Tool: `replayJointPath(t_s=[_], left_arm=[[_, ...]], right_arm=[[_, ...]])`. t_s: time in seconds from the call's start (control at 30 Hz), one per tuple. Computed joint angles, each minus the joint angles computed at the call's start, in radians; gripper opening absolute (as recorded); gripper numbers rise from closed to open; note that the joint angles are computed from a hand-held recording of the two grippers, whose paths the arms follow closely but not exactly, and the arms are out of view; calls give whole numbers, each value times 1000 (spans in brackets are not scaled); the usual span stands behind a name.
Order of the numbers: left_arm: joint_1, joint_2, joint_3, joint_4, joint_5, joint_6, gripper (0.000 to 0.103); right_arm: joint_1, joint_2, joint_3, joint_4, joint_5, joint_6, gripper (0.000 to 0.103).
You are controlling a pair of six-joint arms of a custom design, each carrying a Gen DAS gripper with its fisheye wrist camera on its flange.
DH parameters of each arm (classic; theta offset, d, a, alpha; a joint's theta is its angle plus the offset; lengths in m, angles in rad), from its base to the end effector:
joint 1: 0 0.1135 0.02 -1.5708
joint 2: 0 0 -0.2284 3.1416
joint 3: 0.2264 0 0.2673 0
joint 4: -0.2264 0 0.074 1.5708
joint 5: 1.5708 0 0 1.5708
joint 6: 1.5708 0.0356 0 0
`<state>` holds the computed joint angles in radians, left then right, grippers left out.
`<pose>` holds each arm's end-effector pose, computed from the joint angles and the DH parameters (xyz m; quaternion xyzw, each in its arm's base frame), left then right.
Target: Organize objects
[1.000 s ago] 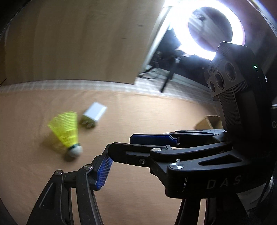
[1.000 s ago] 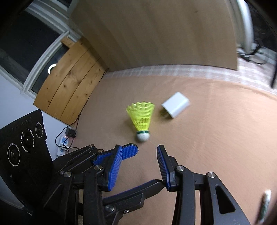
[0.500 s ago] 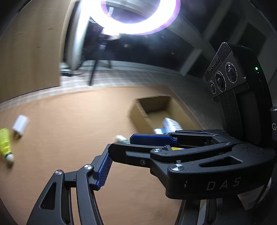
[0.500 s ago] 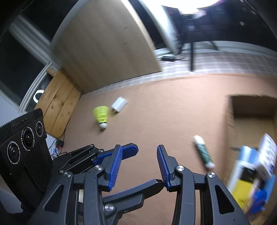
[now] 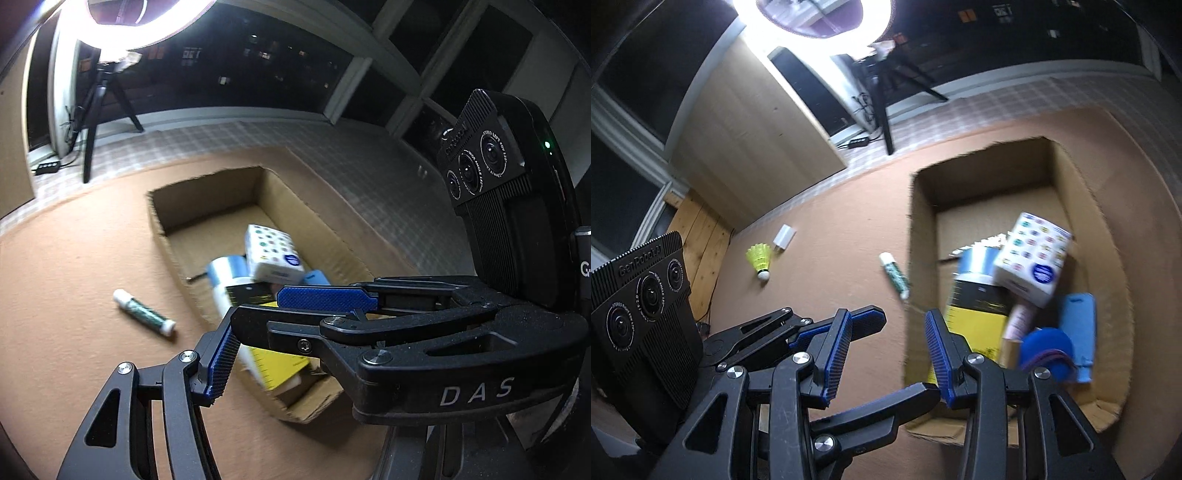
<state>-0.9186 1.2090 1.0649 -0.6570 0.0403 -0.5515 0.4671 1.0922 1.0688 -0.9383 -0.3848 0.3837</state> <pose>0.1699 -0.2248 0.2704 0.1766 0.9097 -0.2656 0.2659 0.2063 0.1190 0.2824 -0.0963 0.9332 0.2876 0.1928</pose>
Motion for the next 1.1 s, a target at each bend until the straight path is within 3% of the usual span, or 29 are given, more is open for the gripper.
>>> replayJointPath(t_s=[0.3, 0.57, 0.77, 1.0, 1.1], left_arm=[[-37, 61, 28, 36, -16, 6, 61], [-69, -66, -42, 69, -124, 27, 62], [-62, -146, -47, 14, -157, 49, 62], [-11, -211, -77, -57, -130, 56, 63], [11, -260, -109, -101, -135, 58, 63]], right_arm=[[-57, -58, -40, -10, -21, -23, 38], [65, -116, -15, 19, 123, -5, 38], [159, -89, 45, 17, 207, 0, 38], [190, -14, 72, 47, 198, 44, 39], [190, 17, 76, 74, 164, 74, 44]])
